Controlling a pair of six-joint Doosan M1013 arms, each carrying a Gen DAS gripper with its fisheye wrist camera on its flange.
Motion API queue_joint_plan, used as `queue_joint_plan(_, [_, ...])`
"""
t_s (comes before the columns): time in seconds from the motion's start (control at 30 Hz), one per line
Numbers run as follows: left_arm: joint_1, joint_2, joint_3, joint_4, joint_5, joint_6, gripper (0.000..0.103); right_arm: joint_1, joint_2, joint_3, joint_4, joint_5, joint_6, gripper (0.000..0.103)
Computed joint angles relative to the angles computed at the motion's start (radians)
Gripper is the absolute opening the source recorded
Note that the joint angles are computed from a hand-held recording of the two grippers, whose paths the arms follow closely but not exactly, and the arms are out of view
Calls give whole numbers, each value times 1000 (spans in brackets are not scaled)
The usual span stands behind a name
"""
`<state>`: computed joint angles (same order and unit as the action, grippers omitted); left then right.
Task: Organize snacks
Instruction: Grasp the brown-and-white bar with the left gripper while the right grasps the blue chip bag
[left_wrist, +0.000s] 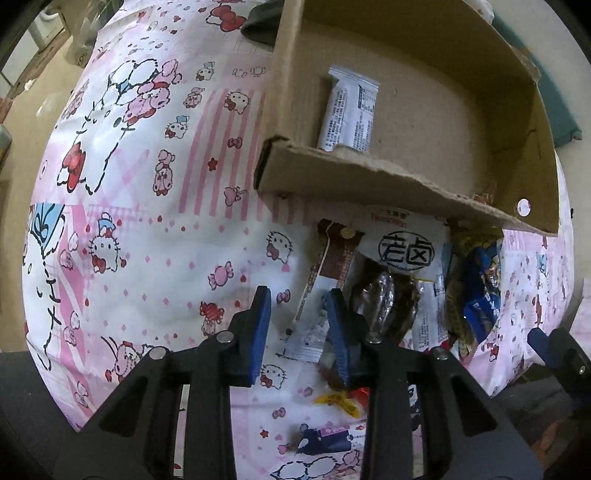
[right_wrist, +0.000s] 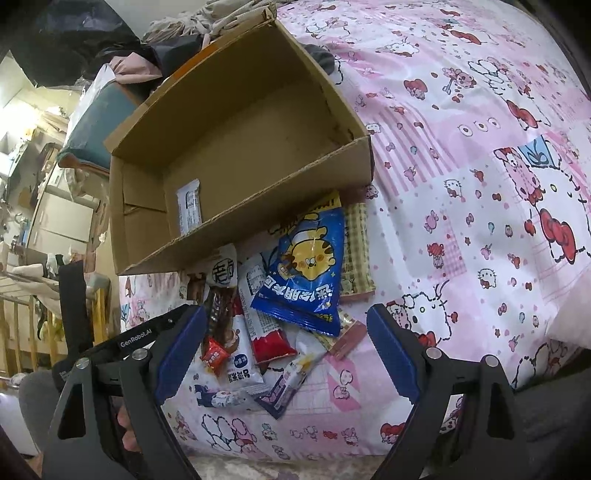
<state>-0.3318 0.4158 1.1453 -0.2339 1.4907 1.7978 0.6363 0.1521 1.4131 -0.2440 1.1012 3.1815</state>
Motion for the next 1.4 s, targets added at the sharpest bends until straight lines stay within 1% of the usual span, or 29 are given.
queue_joint_plan(0.17, [-11, -9, 15, 21, -28, 34, 28, 0, 2, -2, 4, 2, 1, 91])
queue_joint_plan(0.2, [-19, -8, 6, 19, -21, 25, 29, 0, 2, -2, 5, 3, -1, 91])
queue_joint_plan(0.27, [-20, -8, 5, 2, -14, 26, 29, -1, 3, -2, 9, 3, -3, 91])
queue_joint_plan(0.37, [-39, -3, 14, 64, -19, 33, 28, -1, 2, 0, 10, -3, 2, 91])
queue_joint_plan(0.43, [-40, 2, 19, 68, -22, 28, 25, -1, 2, 0, 2, 1, 9, 91])
queue_joint_plan(0.47, [-43, -1, 21, 79, -31, 16, 15, 0, 0, 1, -4, 3, 17, 91])
queue_joint_plan(0.5, [-46, -4, 23, 91, -40, 14, 11, 1, -3, 4, -11, 4, 29, 91])
queue_joint_plan(0.57, [-41, -1, 12, 69, -30, 29, 11, 1, -15, 20, -24, -10, 63, 91])
queue_joint_plan(0.7, [-31, -9, 3, 81, -26, -13, 11, -10, -35, 55, -4, -51, 114, 91])
queue_joint_plan(0.77, [-24, -15, 3, 85, -18, -42, 11, -25, -30, 54, 36, -59, 93, 91])
queue_joint_plan(0.8, [-21, -27, 17, 86, -23, -44, 11, -37, -21, 47, 71, -57, 57, 91])
queue_joint_plan(0.87, [-18, -32, 19, 95, -26, -49, 11, -53, -1, 25, 107, -36, -7, 91])
queue_joint_plan(0.93, [-13, -33, 17, 90, -23, -52, 11, -65, 29, -8, 116, 18, -53, 91])
queue_joint_plan(1.0, [-8, -38, 18, 93, -28, -51, 11, -71, 59, -40, 100, 72, -68, 91])
queue_joint_plan(1.1, [-2, -46, 20, 92, -30, -37, 11, -85, 95, -68, 125, 100, -131, 91])
queue_joint_plan(1.2, [-5, -57, 32, 99, -39, -25, 11, -96, 127, -91, 147, 143, -186, 91])
queue_joint_plan(1.23, [-5, -59, 36, 101, -42, -23, 11, -98, 135, -96, 151, 155, -197, 87])
queue_joint_plan(1.27, [-4, -57, 31, 103, -41, -19, 11, -96, 142, -105, 143, 172, -202, 79])
queue_joint_plan(1.3, [-2, -54, 24, 104, -39, -15, 11, -91, 150, -119, 122, 197, -207, 56])
queue_joint_plan(1.33, [-3, -59, 28, 107, -41, -16, 11, -91, 154, -126, 123, 202, -222, 48])
queue_joint_plan(1.37, [-4, -60, 32, 110, -45, -18, 11, -94, 152, -122, 140, 181, -232, 46])
queue_joint_plan(1.4, [-4, -59, 31, 112, -44, -21, 11, -95, 150, -119, 148, 169, -237, 41])
